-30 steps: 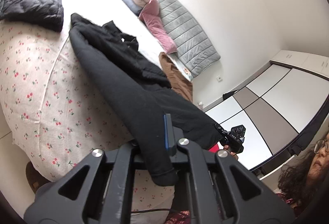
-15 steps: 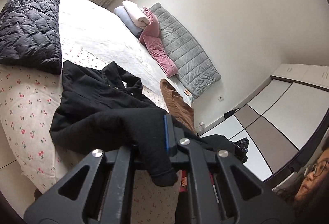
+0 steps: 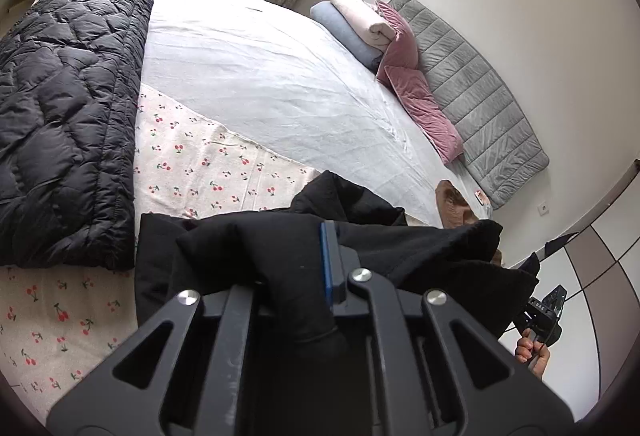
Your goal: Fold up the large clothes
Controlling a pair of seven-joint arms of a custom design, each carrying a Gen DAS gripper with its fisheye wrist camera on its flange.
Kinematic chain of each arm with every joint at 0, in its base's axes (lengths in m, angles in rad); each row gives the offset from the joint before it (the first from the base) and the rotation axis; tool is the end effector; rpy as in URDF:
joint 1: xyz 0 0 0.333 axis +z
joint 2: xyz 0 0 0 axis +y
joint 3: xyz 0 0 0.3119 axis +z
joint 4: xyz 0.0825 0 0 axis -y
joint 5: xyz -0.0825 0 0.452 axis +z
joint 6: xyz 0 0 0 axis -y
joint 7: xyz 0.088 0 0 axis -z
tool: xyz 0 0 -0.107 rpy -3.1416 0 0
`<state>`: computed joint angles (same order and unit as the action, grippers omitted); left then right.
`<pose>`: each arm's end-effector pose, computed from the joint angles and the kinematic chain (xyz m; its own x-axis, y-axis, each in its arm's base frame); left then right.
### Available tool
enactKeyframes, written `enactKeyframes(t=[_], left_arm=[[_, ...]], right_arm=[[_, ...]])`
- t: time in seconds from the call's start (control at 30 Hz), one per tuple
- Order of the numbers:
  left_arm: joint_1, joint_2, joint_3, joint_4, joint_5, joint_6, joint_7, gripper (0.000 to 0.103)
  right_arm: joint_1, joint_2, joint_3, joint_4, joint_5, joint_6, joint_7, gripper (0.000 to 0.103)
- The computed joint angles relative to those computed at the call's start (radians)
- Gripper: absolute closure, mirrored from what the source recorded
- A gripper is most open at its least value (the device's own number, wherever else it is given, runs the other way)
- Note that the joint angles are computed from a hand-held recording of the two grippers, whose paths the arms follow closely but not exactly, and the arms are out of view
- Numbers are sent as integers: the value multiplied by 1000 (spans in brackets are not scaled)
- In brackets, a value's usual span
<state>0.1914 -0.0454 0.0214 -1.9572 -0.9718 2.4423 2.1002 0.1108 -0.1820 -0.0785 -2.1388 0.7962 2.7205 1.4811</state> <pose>0.6376 0.1367 0.5278 0.0324 -0.8169 0.5759 -0.7147 -0.4218 -0.5580 0.6087 -0.0086 0.5336 -0.1877 -0.7529 -0.6308 -0.6605 0.5721 -0.4863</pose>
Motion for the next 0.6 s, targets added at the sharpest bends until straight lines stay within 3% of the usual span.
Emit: enactKeyframes(t=[0.13,0.2,0.23,0.3,0.33,0.37,0.47,0.6], left_arm=[[-3,86,-28,56,177,17,-144,87],[8,78,-38,39,150,9,-92,79],[10,64,-41,20,141,24,-64,72],[6,29,-41,-26,143,105,-31,28],[1,13,-39,-50,141,164,-15,23],[-3,3,-33,-63,130,204,12,22],[-4,13,-15,-55,200,213,23,21],[4,84,-21,-6,397,192,-47,21]], right_arm=[[-14,106,-6,82,30,-67,2,79],[-23,116,-1,91,60,-93,-41,74],[-28,113,3,88,54,-91,-50,65],[-35,100,5,75,69,-72,-70,52],[-37,90,4,68,82,-59,-74,46],[-40,84,5,62,82,-35,-68,42],[-48,72,12,52,-2,11,-58,37],[-72,120,45,80,-362,-17,109,37]])
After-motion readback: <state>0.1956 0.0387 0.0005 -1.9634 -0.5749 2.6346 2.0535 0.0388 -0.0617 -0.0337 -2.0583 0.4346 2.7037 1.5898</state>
